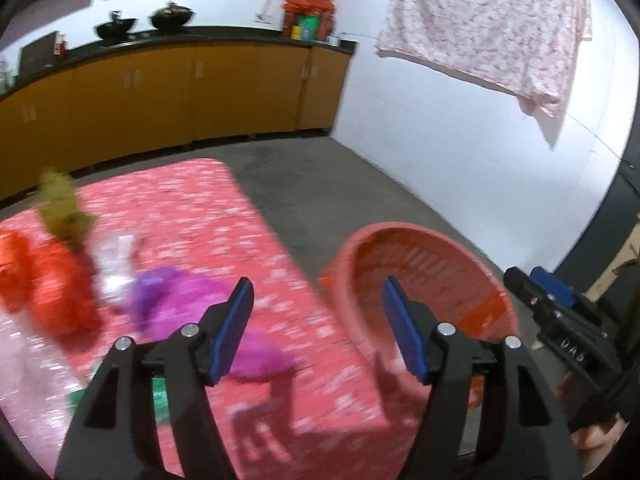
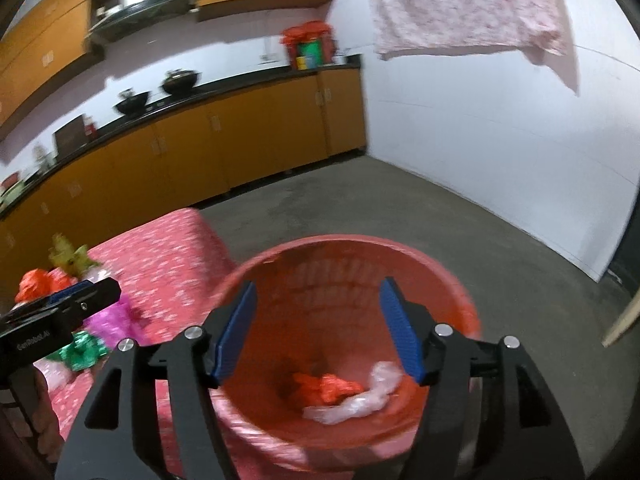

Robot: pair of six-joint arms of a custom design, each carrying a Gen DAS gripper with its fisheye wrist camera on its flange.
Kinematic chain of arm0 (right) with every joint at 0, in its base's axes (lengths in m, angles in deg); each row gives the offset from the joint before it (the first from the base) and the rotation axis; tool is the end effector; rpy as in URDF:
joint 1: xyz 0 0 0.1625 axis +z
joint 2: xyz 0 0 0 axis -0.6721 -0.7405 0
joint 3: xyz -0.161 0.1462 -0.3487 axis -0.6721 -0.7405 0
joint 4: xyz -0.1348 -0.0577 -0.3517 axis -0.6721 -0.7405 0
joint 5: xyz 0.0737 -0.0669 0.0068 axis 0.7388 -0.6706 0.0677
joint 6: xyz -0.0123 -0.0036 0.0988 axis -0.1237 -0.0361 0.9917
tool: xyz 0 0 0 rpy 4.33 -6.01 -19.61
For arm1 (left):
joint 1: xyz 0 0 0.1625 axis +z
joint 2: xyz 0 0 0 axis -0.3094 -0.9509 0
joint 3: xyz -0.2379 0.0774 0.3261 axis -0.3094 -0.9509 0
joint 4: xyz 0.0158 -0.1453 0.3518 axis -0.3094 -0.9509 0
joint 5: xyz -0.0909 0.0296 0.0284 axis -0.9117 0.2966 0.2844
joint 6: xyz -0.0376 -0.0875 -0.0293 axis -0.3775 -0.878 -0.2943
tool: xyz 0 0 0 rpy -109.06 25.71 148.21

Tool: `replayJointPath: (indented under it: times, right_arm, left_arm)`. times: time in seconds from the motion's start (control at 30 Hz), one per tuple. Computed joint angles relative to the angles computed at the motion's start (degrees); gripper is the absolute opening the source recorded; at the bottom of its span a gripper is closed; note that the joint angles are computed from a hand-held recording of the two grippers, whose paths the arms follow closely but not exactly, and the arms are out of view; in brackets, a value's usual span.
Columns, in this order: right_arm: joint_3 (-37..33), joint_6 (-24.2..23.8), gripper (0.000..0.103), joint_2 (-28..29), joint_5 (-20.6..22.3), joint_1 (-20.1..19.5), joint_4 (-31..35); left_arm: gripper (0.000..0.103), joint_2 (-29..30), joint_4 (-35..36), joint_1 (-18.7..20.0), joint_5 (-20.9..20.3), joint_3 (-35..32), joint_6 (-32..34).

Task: Collect trash
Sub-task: 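Open the left tool to drop the red bag while the right tool drops the clear bag, then grasp the pink-purple bag with the right tool while the left tool grasps the bubble wrap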

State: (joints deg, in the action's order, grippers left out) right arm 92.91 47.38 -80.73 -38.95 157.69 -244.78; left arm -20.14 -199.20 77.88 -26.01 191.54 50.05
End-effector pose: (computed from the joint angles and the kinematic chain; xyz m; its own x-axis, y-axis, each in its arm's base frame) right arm 0.2840 -0.4114 -0.0161 -0.7813 -0.1999 0.5913 -0.5860 0.5612 -0.5845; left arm -0.0004 -0.4092 0.2362 -0.8226 -0.0401 -0.5672 0.4230 0.6234 -0.6576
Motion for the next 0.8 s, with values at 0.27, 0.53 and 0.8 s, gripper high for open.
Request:
replayJointPath:
  times: [0.27,0.53,0.8]
  right_arm:
    - [-5.79,-0.02,0.064,4.87,5.34,4.18,9.44]
    - [-13.75,2.09,0.064,9.78,7.25,6.22,21.83]
    - [-20.82,2.17,0.064,13.8,7.04,7.47,29.03]
  left_arm:
    - [0.072,-13.73,-2.59,-3.78,16.23,10.84,0.57]
    - [0.074,-31.11,5.84,-0.35,24.13,14.2,-0.84]
    - [0.074,-32.94,1.56,8.17,19.38,12.18,4.19]
